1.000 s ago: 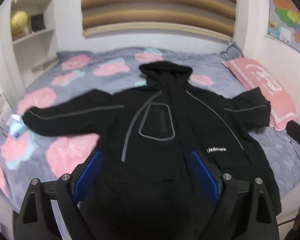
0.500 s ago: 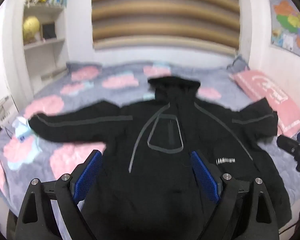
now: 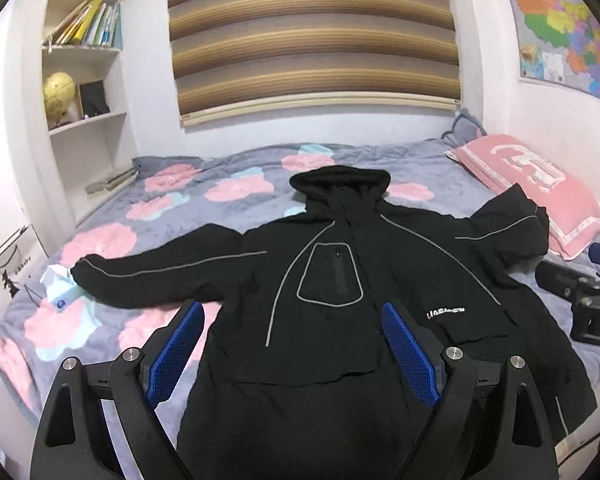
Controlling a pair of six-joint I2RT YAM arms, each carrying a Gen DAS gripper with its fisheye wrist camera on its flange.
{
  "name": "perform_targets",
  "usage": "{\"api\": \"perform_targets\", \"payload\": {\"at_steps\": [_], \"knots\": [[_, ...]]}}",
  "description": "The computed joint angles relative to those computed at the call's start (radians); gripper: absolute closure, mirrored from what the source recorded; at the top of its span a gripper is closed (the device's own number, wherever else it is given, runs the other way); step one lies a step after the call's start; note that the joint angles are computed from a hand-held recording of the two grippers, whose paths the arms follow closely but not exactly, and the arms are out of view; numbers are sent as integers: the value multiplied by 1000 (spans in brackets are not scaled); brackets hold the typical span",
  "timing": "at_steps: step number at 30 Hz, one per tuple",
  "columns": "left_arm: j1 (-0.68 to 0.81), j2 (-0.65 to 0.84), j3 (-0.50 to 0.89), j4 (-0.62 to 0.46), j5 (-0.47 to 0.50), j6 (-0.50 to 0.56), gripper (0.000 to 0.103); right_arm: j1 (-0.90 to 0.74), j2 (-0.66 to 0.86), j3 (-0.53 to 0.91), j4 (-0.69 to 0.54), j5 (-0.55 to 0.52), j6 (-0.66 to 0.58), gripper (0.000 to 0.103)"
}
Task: Fold large clothes
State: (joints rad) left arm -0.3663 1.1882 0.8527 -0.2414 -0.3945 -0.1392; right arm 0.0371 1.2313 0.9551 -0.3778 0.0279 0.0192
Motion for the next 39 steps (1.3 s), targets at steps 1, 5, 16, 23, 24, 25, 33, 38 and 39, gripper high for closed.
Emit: {"api": "perform_targets", "payload": {"at_steps": [1,5,16,23,24,25,33,38,39], "knots": [[-2,-5,-1,0,-6,-1,12,4,-8,-7,1,3,1,0],[3,6,5,-5,-32,-23,12,14,-3,-5,3,9,-3,0],[67,149,79,-37,38,-21,12,51,125,51,20,29,13,0],[96,201,92,-16,49,-8,12,52,194,90,28,15,25,0],[100,206,97,-11,51,-7,12,53,203,95,28,16,26,0],[102,211,98,-1,47,-5,12,54,210,99,28,17,25,0],[260,293,127,35,198,-66,12,98,304,137,96,47,-7,0],[412,405,176,58,291,-70,12,114,454,133,301,25,-70,0],[450,424,181,80,286,-64,12,115,489,145,321,19,-86,0]]}}
